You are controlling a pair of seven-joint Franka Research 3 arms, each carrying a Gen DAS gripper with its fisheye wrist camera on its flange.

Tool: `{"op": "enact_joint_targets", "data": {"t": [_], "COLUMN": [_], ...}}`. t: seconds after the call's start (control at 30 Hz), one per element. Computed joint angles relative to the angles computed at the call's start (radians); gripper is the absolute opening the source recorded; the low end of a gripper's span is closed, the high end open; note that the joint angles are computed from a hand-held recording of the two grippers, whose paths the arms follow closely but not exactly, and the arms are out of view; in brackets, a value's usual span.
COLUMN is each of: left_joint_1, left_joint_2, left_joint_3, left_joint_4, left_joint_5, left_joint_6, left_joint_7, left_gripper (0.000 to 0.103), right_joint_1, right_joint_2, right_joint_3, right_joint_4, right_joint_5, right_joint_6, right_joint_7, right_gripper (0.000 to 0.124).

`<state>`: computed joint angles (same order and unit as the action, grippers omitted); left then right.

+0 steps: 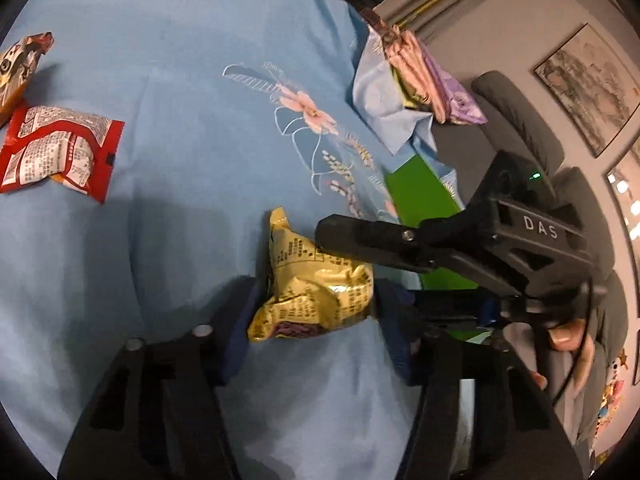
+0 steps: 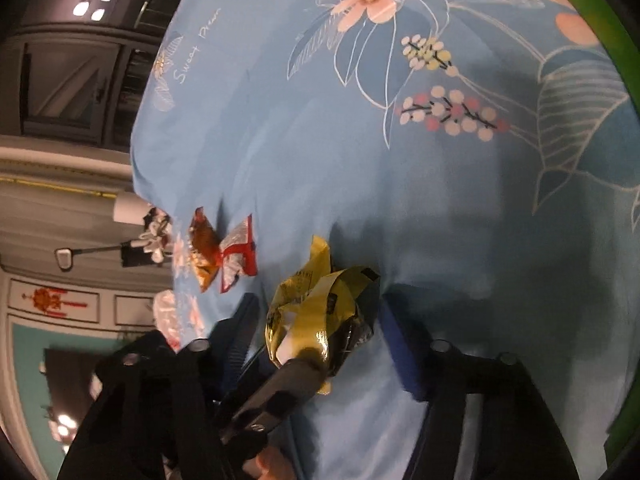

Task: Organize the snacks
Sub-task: 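Move both grippers back to the pile and close them on gold packets, then carry the gold packets to the green box and release them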

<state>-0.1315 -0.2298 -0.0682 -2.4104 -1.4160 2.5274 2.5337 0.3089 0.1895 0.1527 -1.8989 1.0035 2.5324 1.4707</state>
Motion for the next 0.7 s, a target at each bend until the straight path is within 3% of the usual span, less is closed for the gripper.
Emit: {"op": "enact_joint_targets", "data": {"t": [0.1, 0.3, 0.5, 0.7], "left_joint_1": [0.003, -0.014, -0.047, -0.103], "left_joint_2": [-0.001, -0.031, -0.057, -0.068], "left_joint_3": [0.005, -0.015, -0.027, -0.053], "left_joint_4": [-0.005, -0.027, -0.014, 0.048], "left_joint_5": [-0.023, -0.025, -0.054, 0.015], "left_joint_6": [-0.003, 0.082, 0.138, 0.195], "left_joint_7": [0.011, 0.029, 0.069, 0.041], "left_gripper": [0.048, 0.041, 0.041, 0.041], "right_joint_1": [0.009, 0.024, 0.013, 0.013], "right_joint_2": [0.000, -0.011, -0.068, -0.188], "right_joint_3": [0.001, 0.008, 0.009, -0.024], "right_joint_4": [-0.003, -0.015, -0.053, -0.131], "right_joint_5": [-0.021, -0.062, 0.035, 0.169], "right_joint_6": [0.032, 0.094, 0.111, 0.154], "right_joint_7": [-0.009, -0.020, -0.112, -0.247], "right_gripper": [0.045, 0.039, 0.039, 0.039]}}
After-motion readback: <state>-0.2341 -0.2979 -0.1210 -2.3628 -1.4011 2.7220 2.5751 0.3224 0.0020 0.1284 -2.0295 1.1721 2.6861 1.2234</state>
